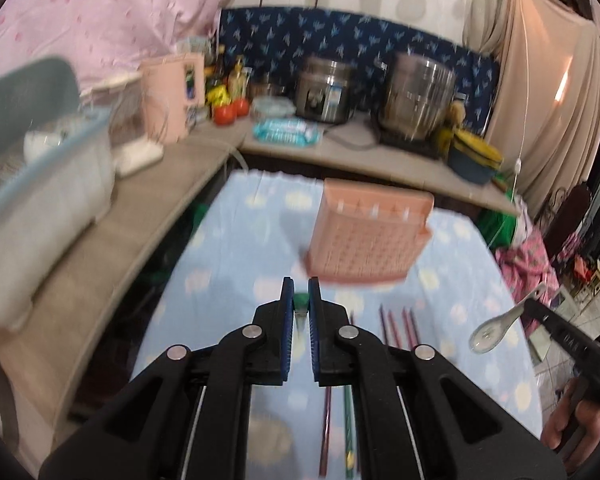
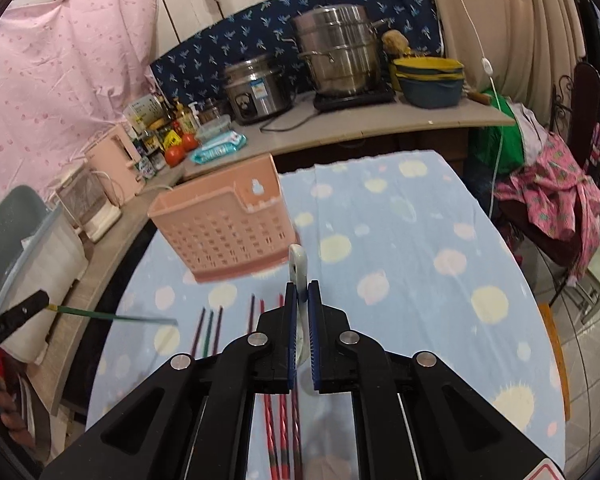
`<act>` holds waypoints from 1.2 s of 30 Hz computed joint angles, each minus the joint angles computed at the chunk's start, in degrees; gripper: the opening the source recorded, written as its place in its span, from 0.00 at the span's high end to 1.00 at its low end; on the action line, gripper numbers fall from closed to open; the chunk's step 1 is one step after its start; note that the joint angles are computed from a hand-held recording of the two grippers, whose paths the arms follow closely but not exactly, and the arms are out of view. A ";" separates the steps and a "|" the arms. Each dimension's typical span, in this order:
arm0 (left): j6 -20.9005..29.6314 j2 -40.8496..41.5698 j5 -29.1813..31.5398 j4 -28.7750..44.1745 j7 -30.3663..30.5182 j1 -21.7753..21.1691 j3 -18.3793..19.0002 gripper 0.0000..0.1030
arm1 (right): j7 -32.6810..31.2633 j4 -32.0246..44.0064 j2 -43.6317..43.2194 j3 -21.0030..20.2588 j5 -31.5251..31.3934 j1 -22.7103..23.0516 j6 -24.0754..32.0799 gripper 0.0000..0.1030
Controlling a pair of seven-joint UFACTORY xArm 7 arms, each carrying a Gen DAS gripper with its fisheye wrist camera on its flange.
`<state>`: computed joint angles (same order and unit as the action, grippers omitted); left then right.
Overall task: Organize utensils
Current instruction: 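Lift the spoon and green chopstick and carry both toward the pink holder, then drop the spoon and chopstick into the pink holder, opening both grippers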
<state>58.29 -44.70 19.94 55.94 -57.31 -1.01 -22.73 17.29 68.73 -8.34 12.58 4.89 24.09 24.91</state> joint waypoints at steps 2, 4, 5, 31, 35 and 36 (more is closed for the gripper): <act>-1.80 2.22 1.54 2.67 0.86 1.38 0.64 0.93 | -0.08 3.99 3.01 0.21 -0.90 -0.04 0.01 0.94; -3.39 4.28 3.17 5.59 1.66 2.75 0.96 0.93 | 0.08 8.93 6.74 0.38 -2.11 0.09 0.36 0.94; -3.82 5.21 3.74 6.84 1.88 3.26 0.92 0.93 | 0.06 11.58 8.68 0.37 -2.40 0.26 0.72 0.94; -13.68 29.32 18.19 23.94 -1.39 0.69 8.66 0.93 | 0.66 66.60 49.82 -6.82 -8.29 10.50 20.16 0.93; -13.13 29.02 17.88 22.04 -2.04 -0.07 9.84 0.87 | 1.68 62.69 47.92 -7.82 -9.13 10.94 17.94 0.86; -12.68 28.75 18.27 21.72 -2.66 0.03 9.80 0.74 | 2.03 60.91 46.79 -7.94 -9.40 10.87 17.05 0.82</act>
<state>45.62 -15.95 38.22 77.66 -59.98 -0.98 -12.92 19.32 129.64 38.45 4.63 -4.51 34.95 41.97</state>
